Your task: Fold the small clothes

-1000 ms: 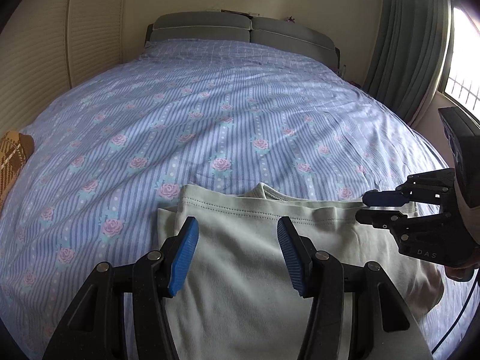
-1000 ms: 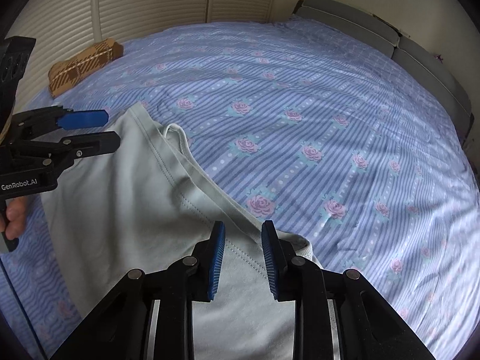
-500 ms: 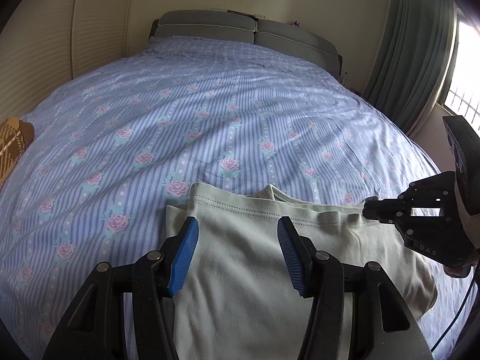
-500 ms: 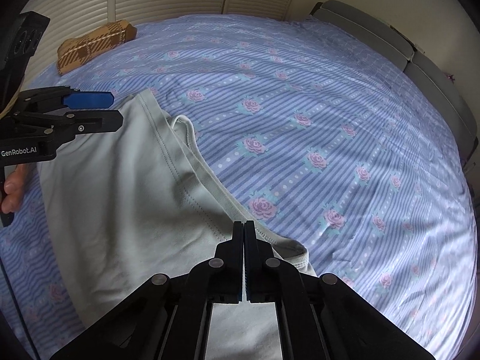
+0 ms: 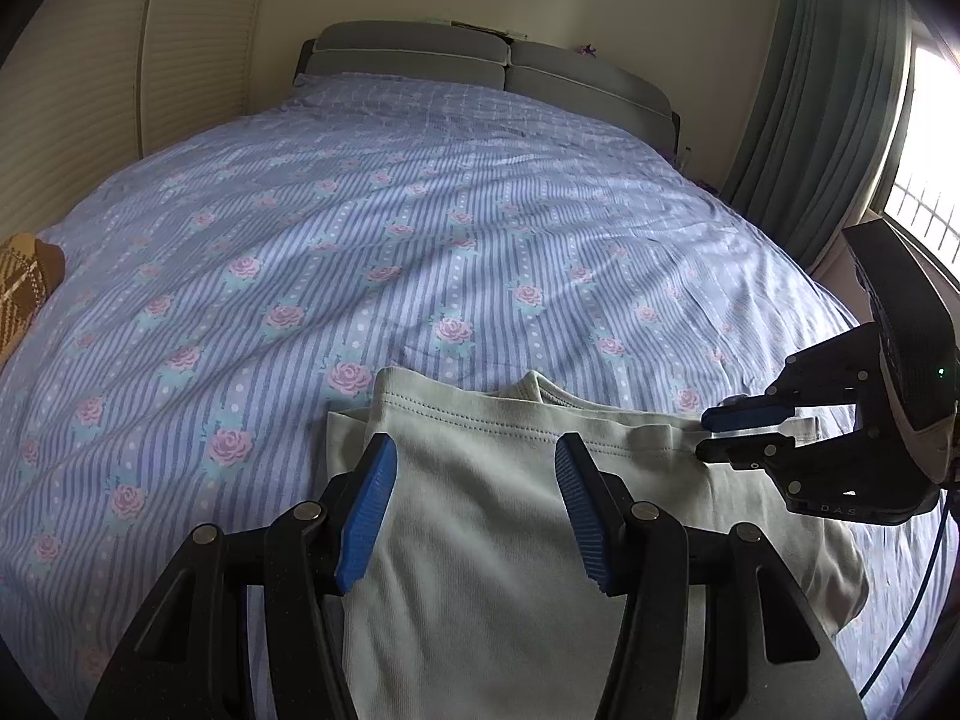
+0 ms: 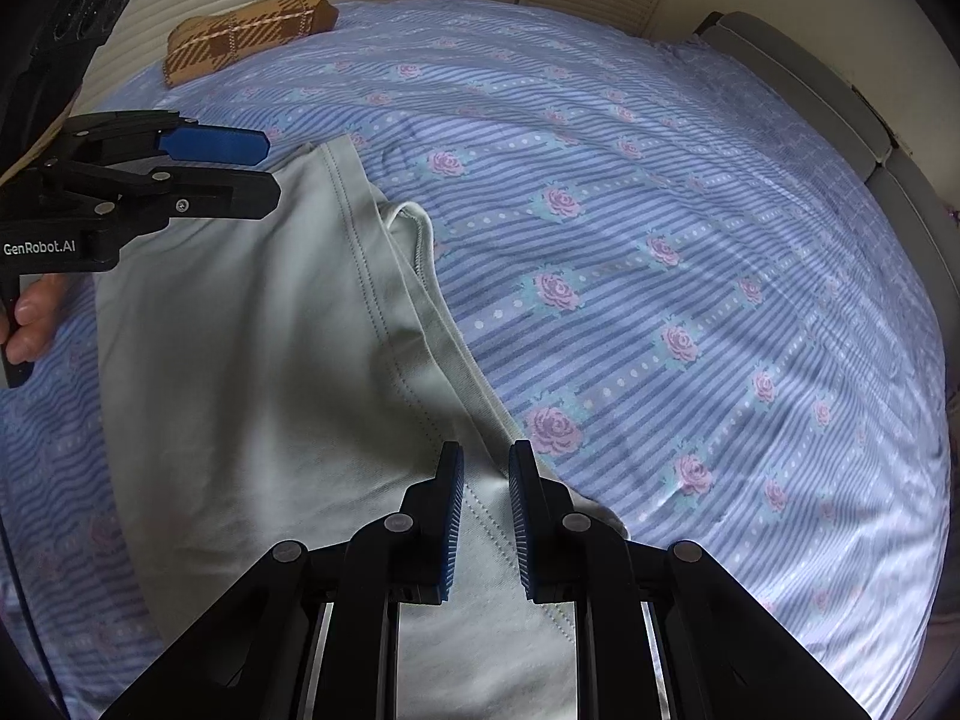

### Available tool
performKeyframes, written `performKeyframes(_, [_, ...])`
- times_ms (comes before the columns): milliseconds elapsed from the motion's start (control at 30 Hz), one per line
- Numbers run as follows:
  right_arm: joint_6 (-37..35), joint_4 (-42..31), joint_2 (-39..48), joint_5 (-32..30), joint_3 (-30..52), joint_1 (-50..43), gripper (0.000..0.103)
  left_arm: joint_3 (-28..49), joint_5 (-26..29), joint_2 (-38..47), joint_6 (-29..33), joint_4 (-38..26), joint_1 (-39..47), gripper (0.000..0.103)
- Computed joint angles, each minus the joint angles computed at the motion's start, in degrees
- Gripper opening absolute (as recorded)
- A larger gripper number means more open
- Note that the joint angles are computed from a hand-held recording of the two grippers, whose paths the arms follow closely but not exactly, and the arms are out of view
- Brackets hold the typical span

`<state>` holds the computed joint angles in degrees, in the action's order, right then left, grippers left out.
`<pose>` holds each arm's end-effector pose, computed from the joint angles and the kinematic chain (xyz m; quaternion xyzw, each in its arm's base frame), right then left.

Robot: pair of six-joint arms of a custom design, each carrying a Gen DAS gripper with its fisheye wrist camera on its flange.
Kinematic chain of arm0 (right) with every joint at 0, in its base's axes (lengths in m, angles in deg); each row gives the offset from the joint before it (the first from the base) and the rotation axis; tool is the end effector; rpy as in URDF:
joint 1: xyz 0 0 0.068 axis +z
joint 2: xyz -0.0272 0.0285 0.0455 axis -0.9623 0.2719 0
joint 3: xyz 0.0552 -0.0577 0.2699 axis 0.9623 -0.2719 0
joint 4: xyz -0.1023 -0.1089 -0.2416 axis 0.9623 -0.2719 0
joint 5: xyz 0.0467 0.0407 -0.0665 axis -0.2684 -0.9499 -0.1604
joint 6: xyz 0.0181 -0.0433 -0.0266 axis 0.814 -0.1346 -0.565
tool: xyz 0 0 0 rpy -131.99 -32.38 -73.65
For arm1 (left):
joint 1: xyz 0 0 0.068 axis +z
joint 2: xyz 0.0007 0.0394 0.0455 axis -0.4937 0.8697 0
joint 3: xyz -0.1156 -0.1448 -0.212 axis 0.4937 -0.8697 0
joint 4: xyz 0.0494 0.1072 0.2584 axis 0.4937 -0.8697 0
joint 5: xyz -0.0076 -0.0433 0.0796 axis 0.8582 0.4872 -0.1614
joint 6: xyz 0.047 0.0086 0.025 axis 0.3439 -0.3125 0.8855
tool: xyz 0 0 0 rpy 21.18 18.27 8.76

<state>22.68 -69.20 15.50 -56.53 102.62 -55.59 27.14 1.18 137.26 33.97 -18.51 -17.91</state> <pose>0.3197 0.1088 0.1424 -0.3952 0.8880 -0.0090 0.2349 0.2804 0.0412 0.1286 0.0866 0.9067 -0.1451 0.3865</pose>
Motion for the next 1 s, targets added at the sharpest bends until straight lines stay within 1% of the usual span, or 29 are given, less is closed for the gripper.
performKeyframes(133, [-1.09,-3.29,2.49,-0.73,2.87,-0.54,0.016,0.03,0.05,0.11,-0.08,-0.13,-0.12,0.054])
performKeyframes(233, [-1.47,-4.06,2.49,-1.88,3.01,-0.70,0.007,0.34,0.17,0.46,-0.05,-0.31,0.00,0.054])
performKeyframes(267, [-1.63,-3.59,2.19,-1.86,2.60,-0.60,0.006,0.38,0.23,0.51,-0.07,-0.30,0.08,0.054])
performKeyframes(400, [-0.96,-1.46,0.80,-1.27,0.92,-0.20,0.004,0.27,0.22,0.41,-0.33,-0.04,0.30,0.054])
performKeyframes(533, [1.59,1.60,-0.49,-0.68,-0.07,-0.66,0.004,0.43,0.38,0.85,-0.66,0.39,1.06,0.054])
performKeyframes(600, [2.29,1.02,-0.10,-0.81,0.54,-0.92,0.004,0.60,0.40,1.29,-0.59,0.38,1.29,0.054])
performKeyframes(733, [2.06,0.54,1.24,1.64,0.92,0.31,0.004,0.87,-0.17,2.09,-0.30,0.51,1.18,0.054])
performKeyframes(800, [2.49,1.08,0.75,1.98,0.37,0.81,0.006,1.09,-0.55,2.28,-0.43,0.62,1.34,0.054])
performKeyframes(900, [3.24,1.27,-0.69,-0.46,0.12,1.00,0.014,1.50,-0.08,2.25,-0.85,0.41,2.29,0.055])
performKeyframes(967, [3.33,1.46,-0.93,-2.22,0.64,1.77,0.027,1.65,0.05,2.10,-0.96,0.31,2.79,0.054])
performKeyframes(1000, [3.24,1.77,-0.78,-2.28,0.99,2.45,0.029,1.68,0.02,2.02,-0.96,0.32,3.00,0.054])
